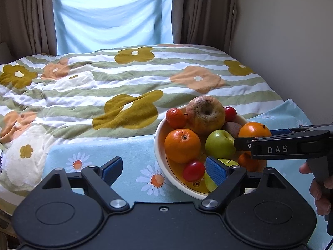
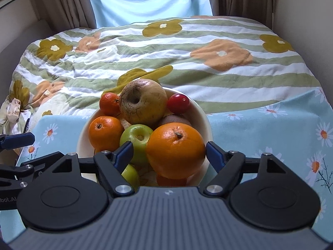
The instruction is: Organize fruits
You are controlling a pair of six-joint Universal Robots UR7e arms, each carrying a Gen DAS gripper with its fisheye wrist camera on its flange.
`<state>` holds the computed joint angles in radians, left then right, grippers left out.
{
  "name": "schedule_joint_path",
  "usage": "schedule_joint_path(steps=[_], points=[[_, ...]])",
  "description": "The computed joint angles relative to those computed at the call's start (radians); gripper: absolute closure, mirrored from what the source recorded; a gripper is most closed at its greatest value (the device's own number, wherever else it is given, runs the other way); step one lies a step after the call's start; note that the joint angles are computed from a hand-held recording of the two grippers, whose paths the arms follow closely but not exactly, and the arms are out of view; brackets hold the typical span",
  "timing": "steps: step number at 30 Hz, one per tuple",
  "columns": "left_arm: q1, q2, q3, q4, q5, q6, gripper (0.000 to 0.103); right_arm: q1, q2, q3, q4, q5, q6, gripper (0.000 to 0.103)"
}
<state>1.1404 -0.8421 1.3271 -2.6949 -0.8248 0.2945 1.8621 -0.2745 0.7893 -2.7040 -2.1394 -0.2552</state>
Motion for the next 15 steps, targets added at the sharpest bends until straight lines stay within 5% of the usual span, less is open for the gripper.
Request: schedule_joint_path(steps=[15], points=[[-0.025,-0.034,0.063,-0.056,0.019,0.006,0.013,0.011,-0.045,0.081,-0.088,0.0,-0.039,0.007]])
